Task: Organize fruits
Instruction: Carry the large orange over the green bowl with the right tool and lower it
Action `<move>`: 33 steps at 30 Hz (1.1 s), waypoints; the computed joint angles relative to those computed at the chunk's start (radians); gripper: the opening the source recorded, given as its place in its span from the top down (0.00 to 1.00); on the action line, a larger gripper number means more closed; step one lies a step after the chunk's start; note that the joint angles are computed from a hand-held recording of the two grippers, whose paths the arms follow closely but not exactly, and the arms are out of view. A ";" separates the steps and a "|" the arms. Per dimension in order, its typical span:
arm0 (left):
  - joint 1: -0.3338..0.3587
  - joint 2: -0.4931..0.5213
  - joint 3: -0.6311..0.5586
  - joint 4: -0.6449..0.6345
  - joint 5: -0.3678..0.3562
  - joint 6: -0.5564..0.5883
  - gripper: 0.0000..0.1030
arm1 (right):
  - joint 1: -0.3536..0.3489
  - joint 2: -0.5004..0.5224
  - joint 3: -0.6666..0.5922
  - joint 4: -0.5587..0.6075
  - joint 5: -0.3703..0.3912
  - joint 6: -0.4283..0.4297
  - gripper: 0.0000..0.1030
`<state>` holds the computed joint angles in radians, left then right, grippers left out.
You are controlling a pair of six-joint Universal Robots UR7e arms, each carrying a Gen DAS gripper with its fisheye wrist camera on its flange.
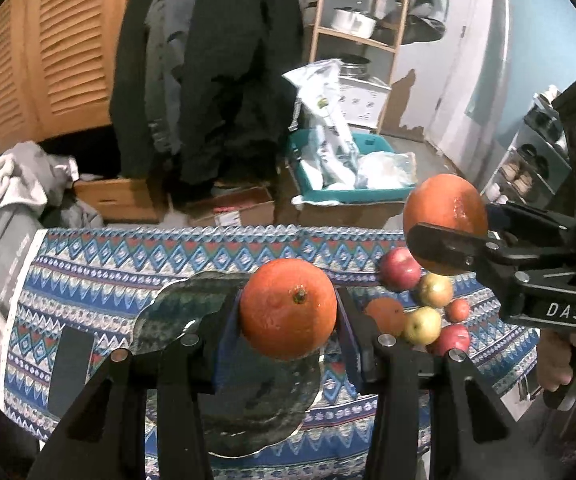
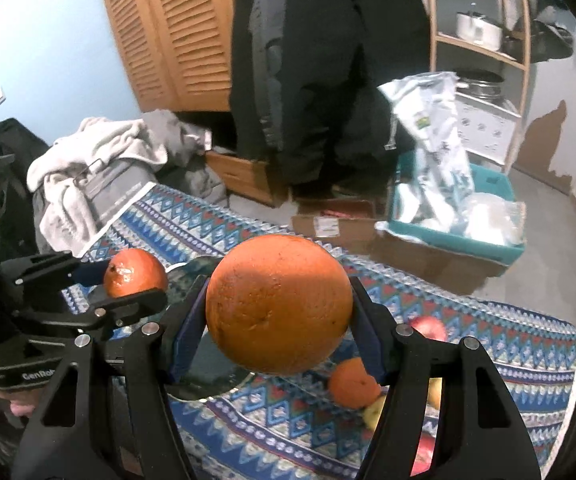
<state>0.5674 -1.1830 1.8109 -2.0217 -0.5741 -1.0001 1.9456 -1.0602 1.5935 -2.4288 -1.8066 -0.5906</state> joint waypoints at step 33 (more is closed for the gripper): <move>0.200 -0.091 0.174 0.046 -0.200 -0.230 0.55 | 0.018 0.234 -0.064 0.146 -0.071 0.059 0.36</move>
<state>0.7676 -1.2743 1.9849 -1.9758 -0.7742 -1.2296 1.9631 -0.8266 1.5296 -2.2824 -1.8774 -0.5317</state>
